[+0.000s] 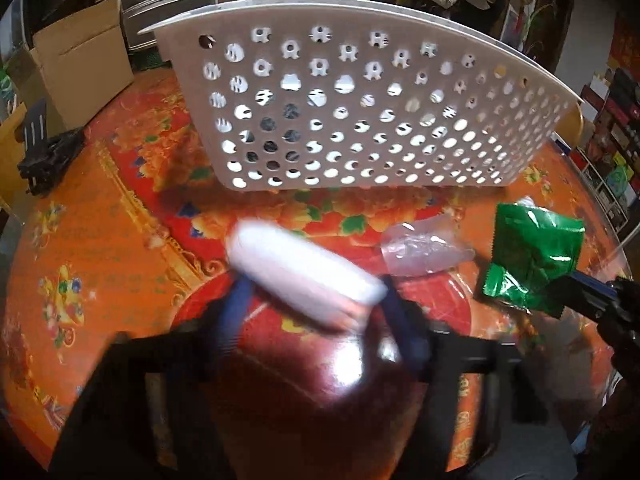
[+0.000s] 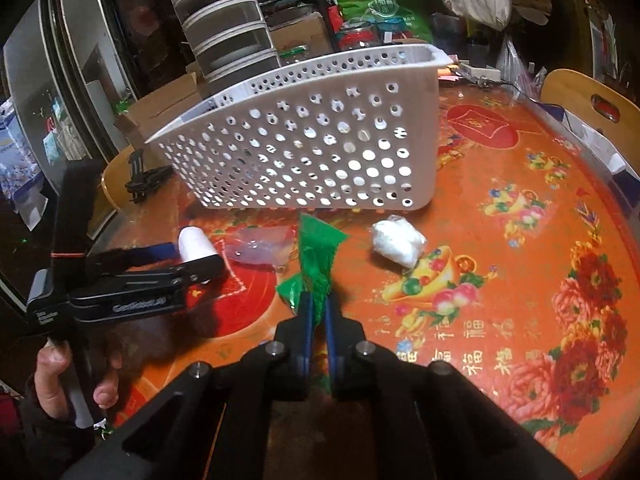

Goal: Organize soft objects
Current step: 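Move the left tool to the pink-white rolled sock while the right tool grasps the green packet, then grasp the pink-white rolled sock with the left tool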

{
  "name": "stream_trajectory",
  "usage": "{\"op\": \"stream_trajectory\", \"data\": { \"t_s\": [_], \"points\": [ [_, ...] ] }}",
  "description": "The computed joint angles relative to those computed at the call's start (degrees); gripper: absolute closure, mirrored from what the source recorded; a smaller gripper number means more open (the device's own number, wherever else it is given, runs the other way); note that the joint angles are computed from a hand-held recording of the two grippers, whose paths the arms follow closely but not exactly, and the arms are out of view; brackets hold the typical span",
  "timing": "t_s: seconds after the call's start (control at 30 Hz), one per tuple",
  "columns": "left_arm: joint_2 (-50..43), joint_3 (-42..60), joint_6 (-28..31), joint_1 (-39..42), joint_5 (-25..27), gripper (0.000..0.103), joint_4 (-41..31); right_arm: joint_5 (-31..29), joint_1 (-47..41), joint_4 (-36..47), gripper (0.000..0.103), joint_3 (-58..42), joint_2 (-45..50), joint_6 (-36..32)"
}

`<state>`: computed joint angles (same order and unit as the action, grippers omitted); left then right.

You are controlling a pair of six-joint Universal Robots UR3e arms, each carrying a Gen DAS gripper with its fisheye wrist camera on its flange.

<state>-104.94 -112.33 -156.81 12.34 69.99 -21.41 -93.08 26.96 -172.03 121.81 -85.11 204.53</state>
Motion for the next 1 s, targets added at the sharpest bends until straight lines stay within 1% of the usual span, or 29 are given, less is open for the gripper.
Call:
{"op": "stream_trajectory", "data": {
  "t_s": [0.17, 0.33, 0.43, 0.53, 0.67, 0.7, 0.73, 0.77, 0.93, 1.0],
  "points": [
    [3.4, -3.2, 0.8, 1.8, -2.9, 0.071, -0.1, -0.9, 1.7, 0.8, 0.1, -1.1, -0.5, 0.1],
    [7.3, -6.2, 2.2, 3.9, -5.1, 0.073, -0.6, -2.0, 3.1, 2.6, 0.1, -2.9, -0.7, 0.0],
    [11.1, -8.6, 4.0, 6.0, -7.6, 0.076, -1.3, -2.5, 3.9, 3.4, 0.1, -3.7, -0.9, -0.1],
    [15.2, -10.2, 6.2, 8.2, -10.1, 0.079, -4.0, -3.0, 4.5, 4.0, 0.1, -4.4, -1.1, -0.4],
    [17.5, -10.8, 7.8, 10.0, -11.7, 0.081, -6.1, -4.0, 5.6, 4.9, 0.1, -5.6, -1.3, -0.3],
    [17.9, -11.2, 7.7, 9.9, -11.7, 0.084, -5.9, -4.1, 5.5, 5.1, 0.1, -5.6, -1.5, -0.4],
    [18.3, -11.2, 8.3, 10.3, -12.4, 0.095, -6.7, -4.2, 5.7, 5.3, 0.1, -6.0, -1.3, -0.3],
    [18.3, -11.4, 9.0, 10.7, -13.2, 0.1, -7.2, -4.2, 5.7, 5.4, 0.1, -6.0, -1.5, -0.3],
    [18.6, -13.0, 10.0, 10.8, -13.0, 0.101, -6.0, -3.8, 5.3, 5.3, 0.1, -5.1, -2.3, -0.3],
    [18.3, -14.0, 10.7, 10.5, -12.6, 0.1, -4.3, -3.8, 5.3, 5.2, 0.1, -4.8, -2.6, -0.2]
  ]
}}
